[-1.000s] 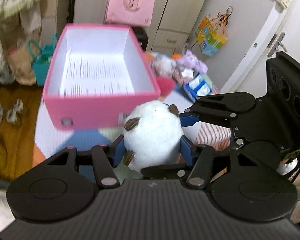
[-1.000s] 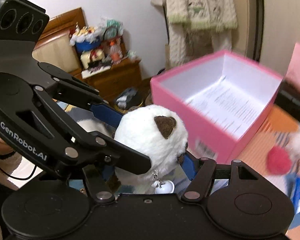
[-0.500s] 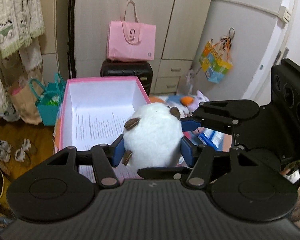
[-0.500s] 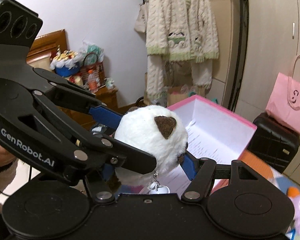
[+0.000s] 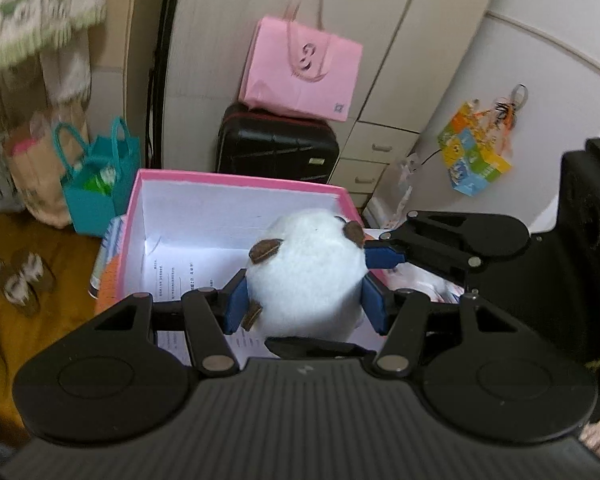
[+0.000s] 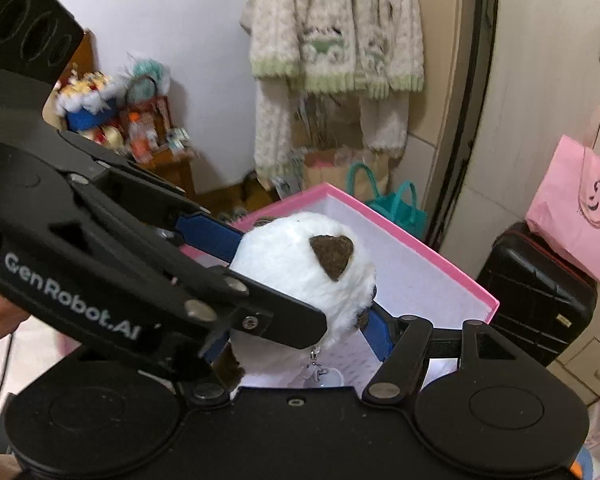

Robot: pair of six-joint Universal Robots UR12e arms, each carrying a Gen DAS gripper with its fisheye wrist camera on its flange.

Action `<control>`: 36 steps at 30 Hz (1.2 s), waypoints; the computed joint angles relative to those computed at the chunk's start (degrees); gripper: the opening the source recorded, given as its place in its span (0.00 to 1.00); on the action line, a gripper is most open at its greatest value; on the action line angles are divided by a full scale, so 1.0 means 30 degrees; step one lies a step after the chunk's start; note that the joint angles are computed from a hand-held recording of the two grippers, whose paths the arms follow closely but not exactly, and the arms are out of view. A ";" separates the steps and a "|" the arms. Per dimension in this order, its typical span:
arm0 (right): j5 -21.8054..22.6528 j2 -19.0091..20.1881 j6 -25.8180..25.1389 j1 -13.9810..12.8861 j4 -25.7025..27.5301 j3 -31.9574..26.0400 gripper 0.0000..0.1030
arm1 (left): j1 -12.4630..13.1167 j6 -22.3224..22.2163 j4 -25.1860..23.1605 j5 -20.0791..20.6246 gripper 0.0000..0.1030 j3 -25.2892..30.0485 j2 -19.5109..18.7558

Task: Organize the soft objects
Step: 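Lower the plush into the pink box and open the left tool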

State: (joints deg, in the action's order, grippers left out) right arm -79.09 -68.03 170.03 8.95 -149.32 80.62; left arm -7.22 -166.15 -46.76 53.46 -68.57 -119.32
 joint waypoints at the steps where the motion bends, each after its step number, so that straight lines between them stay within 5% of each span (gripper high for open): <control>1: -0.0140 0.0258 -0.0139 -0.0018 0.0446 -0.0346 0.70 | 0.0005 -0.0260 -0.0312 -0.0074 0.55 0.0310 -0.0261; 11: -0.2041 0.1681 -0.0979 0.0101 0.3292 -0.2234 0.70 | -0.0312 -0.1127 -0.3655 -0.0041 0.55 0.3092 -0.2354; 21: -0.3712 0.2131 -0.1107 0.0374 0.4199 -0.2897 0.71 | -0.0440 -0.1680 -0.4238 0.0338 0.55 0.3742 -0.2845; 27: -0.4178 0.1783 -0.0221 0.0441 0.3609 -0.2347 0.73 | -0.0452 -0.1866 -0.2876 0.0775 0.60 0.2943 -0.2395; 36: -0.4651 0.0334 0.1044 0.0612 0.1163 -0.0402 0.74 | -0.0340 0.0053 0.2665 0.2605 0.70 -0.0627 0.0069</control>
State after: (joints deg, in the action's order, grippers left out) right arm -93.04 -67.03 173.16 10.79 -145.83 79.41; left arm -8.24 -165.99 -38.76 61.28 -70.45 -119.12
